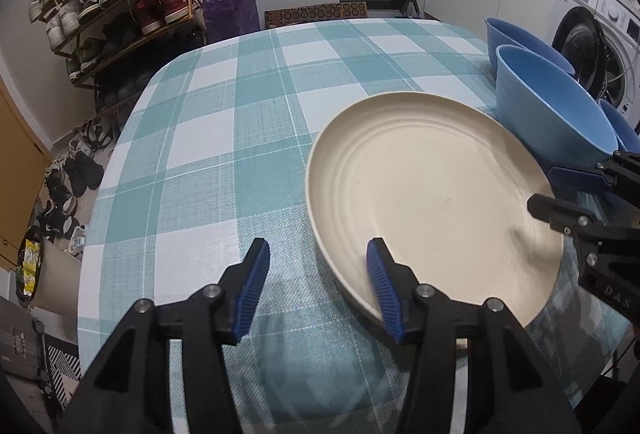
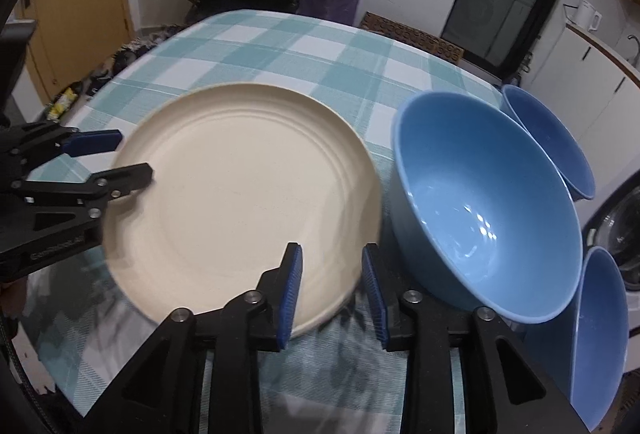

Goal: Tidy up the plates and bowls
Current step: 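Pull both grippers back from the three-plate stack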

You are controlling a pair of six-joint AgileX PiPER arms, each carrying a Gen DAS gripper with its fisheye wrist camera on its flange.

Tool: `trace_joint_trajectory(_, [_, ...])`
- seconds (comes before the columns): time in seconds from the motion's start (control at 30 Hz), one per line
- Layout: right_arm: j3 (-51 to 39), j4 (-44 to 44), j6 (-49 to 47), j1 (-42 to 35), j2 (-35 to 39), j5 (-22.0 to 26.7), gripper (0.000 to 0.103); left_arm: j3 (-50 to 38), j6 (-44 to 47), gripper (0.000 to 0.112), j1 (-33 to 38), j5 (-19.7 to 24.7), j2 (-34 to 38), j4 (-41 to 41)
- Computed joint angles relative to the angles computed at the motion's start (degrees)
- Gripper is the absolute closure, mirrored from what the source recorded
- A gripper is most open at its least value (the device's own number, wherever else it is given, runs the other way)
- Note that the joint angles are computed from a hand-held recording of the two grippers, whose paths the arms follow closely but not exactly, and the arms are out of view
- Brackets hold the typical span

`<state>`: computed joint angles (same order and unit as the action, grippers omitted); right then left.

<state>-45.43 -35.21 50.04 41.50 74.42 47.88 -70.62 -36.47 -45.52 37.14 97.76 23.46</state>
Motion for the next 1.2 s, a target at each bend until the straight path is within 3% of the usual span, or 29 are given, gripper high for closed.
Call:
trace_joint_trajectory(0.13, [-0.8, -1.9, 2.0, 2.8, -0.1, 0.3, 0.043, 2.0, -0.1, 0.058, 0.3, -0.6, -2.6, -0.3])
trace_joint_trajectory(0.2, [-1.0, -2.7, 3.0, 3.6, -0.1, 0.3, 0.027, 3.1, -0.3, 0.054, 0.4, -0.8, -4.0, -0.3])
trace_joint_trajectory(0.3, [-1.0, -3.9, 4.8, 4.7, -1.0, 0.0, 0.020, 5.1, -2.8, 0.033, 0.2, -1.5, -6.4, 1.6])
trace_joint_trajectory(0.4, [-1.2, -3.9, 4.9, 5.1, -1.6, -0.5, 0.013, 7.1, -4.0, 0.028, 0.6, -2.8, -8.9, 2.1])
trace_joint_trajectory(0.47, [-1.3, -4.0, 5.0, 5.4, -1.7, -0.7, 0.007, 8.0, -3.4, 0.013, 1.2, -3.8, -10.1, 0.9])
trace_joint_trajectory(0.5, [-1.3, -4.5, 5.5, 5.8, -2.0, -0.7, 0.004, 8.4, -4.0, 0.011, 1.2, -4.1, -10.7, 1.2])
trace_joint_trajectory(0.9, [-2.4, -5.7, 5.9, 8.6, -6.8, 2.1, 0.001, 9.0, -7.5, 0.009, -0.3, -3.2, -13.7, 2.9])
trace_joint_trajectory(1.2, [-3.1, -7.8, 6.6, 11.7, -14.5, 9.5, 0.001, 6.6, -8.1, 0.009, -2.6, -2.6, -14.0, 2.9])
